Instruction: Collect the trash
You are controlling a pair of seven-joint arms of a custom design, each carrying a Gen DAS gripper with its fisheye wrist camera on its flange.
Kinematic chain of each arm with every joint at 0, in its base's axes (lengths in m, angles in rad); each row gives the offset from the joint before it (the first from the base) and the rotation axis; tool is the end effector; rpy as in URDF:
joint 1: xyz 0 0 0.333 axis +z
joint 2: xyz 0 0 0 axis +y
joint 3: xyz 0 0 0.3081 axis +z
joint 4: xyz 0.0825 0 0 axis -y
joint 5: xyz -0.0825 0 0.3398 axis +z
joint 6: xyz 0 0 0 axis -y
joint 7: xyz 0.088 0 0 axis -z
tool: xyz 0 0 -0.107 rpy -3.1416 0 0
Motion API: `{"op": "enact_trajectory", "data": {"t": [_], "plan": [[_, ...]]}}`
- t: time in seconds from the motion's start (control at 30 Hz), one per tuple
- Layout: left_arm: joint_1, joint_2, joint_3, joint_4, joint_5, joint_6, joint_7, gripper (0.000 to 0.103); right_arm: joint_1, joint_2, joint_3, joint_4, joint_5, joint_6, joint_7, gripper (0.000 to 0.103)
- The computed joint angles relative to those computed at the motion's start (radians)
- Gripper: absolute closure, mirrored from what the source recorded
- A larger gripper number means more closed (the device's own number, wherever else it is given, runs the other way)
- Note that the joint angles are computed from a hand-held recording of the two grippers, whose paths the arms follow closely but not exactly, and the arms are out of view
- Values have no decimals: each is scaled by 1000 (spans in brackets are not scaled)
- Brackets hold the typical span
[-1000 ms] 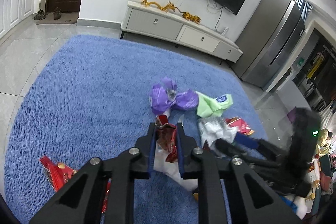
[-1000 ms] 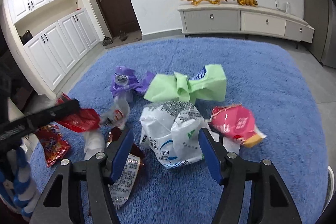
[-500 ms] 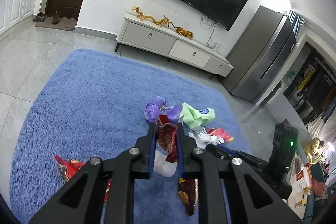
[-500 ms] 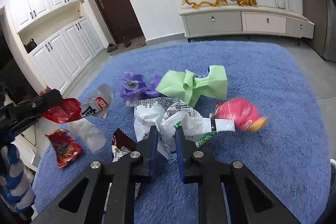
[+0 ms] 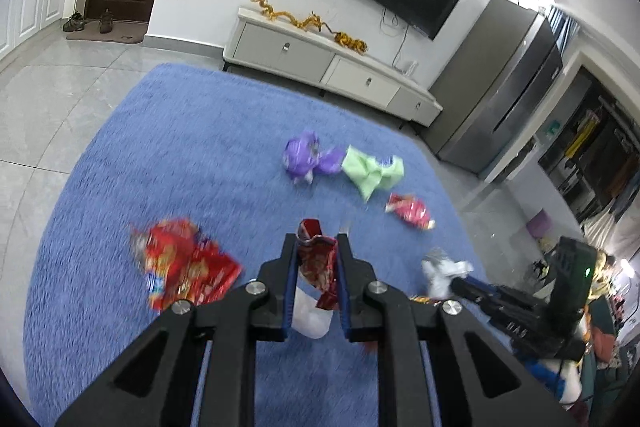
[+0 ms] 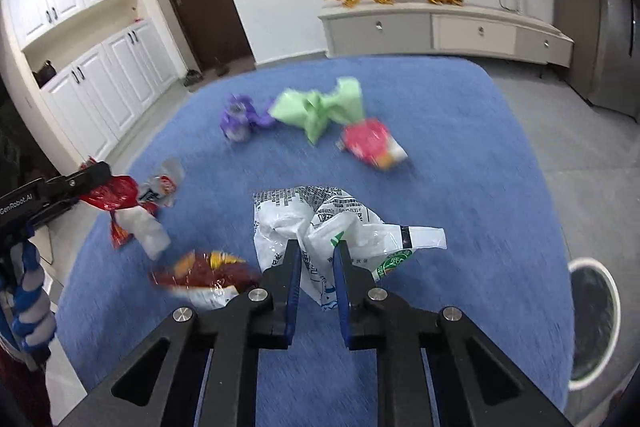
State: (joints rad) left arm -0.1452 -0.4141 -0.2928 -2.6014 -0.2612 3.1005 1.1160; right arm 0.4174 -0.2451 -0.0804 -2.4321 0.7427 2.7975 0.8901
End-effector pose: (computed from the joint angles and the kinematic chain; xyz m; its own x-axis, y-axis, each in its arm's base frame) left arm 0.3811 -0.1673 0.5158 0.0421 -0.9031 0.4274 -0.6700 -0.3429 -0.6584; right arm 0.4421 0.1196 0.4746 0.4373 -0.8734 -0.2145 -0.7423 -0.2159 -0.6343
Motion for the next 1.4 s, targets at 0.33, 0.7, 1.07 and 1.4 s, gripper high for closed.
{"op": "enact_trajectory", "data": {"t": [0.33, 0.7, 1.07, 1.4], "plan": [[41, -116, -98, -129, 71, -1, -23, 45, 11, -81, -43, -102, -9, 2, 6, 82], [-6, -192, -107, -206, 109, -54, -27, 45, 44, -114, -83, -137, -27, 40, -9, 55], [-92, -26, -27, -149, 57, -27, 10, 58, 74, -54, -90, -100, 5, 79, -44, 32], [-190, 14, 51, -140, -50, 4, 82, 84, 34, 15, -26, -69, -3, 79, -65, 61]]}}
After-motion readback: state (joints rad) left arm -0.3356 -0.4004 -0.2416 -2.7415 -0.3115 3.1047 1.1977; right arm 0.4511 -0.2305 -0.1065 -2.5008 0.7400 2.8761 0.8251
